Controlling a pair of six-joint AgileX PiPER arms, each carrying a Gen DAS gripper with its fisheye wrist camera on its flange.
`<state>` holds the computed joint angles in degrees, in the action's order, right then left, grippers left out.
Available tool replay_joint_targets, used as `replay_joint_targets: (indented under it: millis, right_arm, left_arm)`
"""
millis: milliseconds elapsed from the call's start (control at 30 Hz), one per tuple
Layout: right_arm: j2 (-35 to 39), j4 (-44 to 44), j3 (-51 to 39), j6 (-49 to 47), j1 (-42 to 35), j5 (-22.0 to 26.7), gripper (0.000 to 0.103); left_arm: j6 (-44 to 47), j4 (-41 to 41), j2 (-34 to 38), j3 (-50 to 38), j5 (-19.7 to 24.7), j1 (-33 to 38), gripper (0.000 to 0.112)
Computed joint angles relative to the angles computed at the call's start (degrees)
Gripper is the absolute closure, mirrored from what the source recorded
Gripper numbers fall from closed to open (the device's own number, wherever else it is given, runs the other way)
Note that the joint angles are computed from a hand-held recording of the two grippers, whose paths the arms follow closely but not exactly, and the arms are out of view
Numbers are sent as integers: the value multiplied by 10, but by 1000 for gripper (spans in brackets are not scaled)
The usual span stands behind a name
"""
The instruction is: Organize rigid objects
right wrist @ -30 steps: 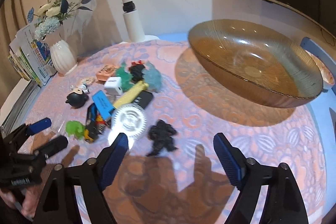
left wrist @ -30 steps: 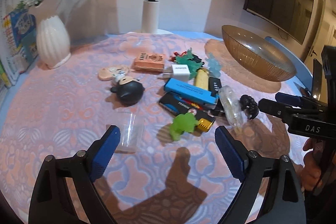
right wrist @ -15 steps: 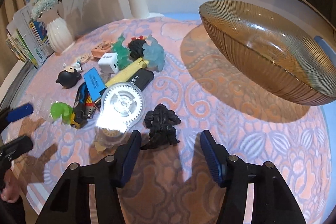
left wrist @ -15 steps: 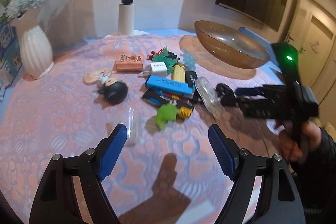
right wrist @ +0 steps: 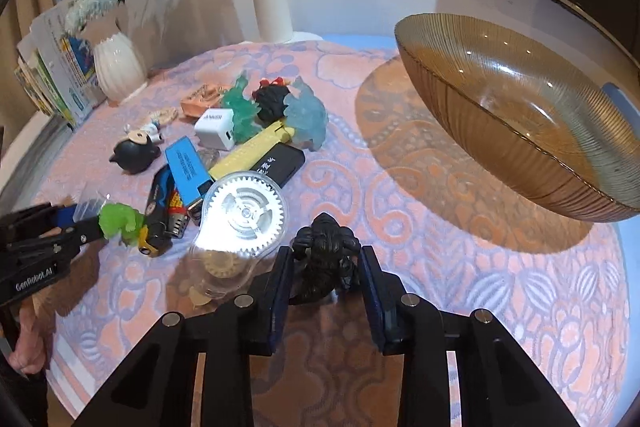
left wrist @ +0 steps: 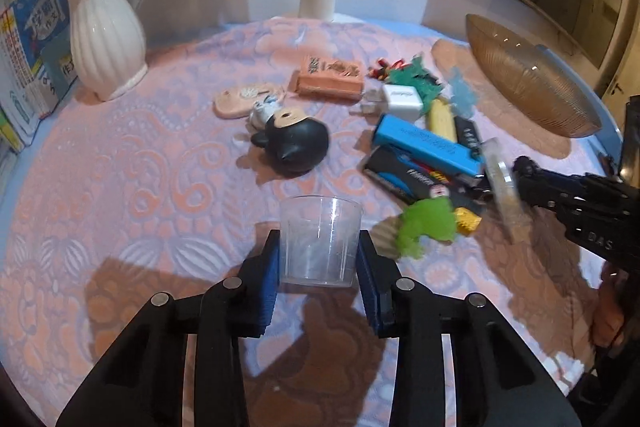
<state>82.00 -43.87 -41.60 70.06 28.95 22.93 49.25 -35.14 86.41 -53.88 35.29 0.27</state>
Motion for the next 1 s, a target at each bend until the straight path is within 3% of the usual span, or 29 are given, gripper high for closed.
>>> replay_joint_targets:
  millis: [67,167,267,367,433,567,633,867,900,967,1000]
  right_arm:
    - [-25,5,19,0,-17,-28,71]
    - [-63,-14,26,19,-12,-11,71]
    - [-128,-36,26,30,-3,38,72]
    - [-175,-58,12,41,-17,106,72]
    - [-194,-19,0,1,-61,125,71]
    - [-198,101,-11,-133,-190,110,72]
    - [-192,178,-10,-227,-239,88,71]
    - [-161,219,-18,-302,-275,75,72]
    - [-157,223,-22,-308,-280,75,71]
    - [-159,224,-22,-314,-285,83,67]
    - [-169,216,-18,-305,-284,84,64]
  left_arm:
    - [37,-37,-27,15,2,8,80]
    - [53,-73,-60,13,19,2,80]
    - [48,-104,-82,-10,35,-32,80]
    - [-17,-76,-81,-53,18,-117,80]
    - [-79,-36,-62,-93,5,-182,80]
    - [-222,73,20,-183,-14,-296,80]
    - [-253,92,60,-217,-11,-324,80]
    - [-302,135,122,-274,-13,-370,79]
    - [-313,147,126,-279,-15,-375,77]
    - [-333,174,129,-286,-11,-381,44]
    - [-340,186,119,-276,-19,-381,41]
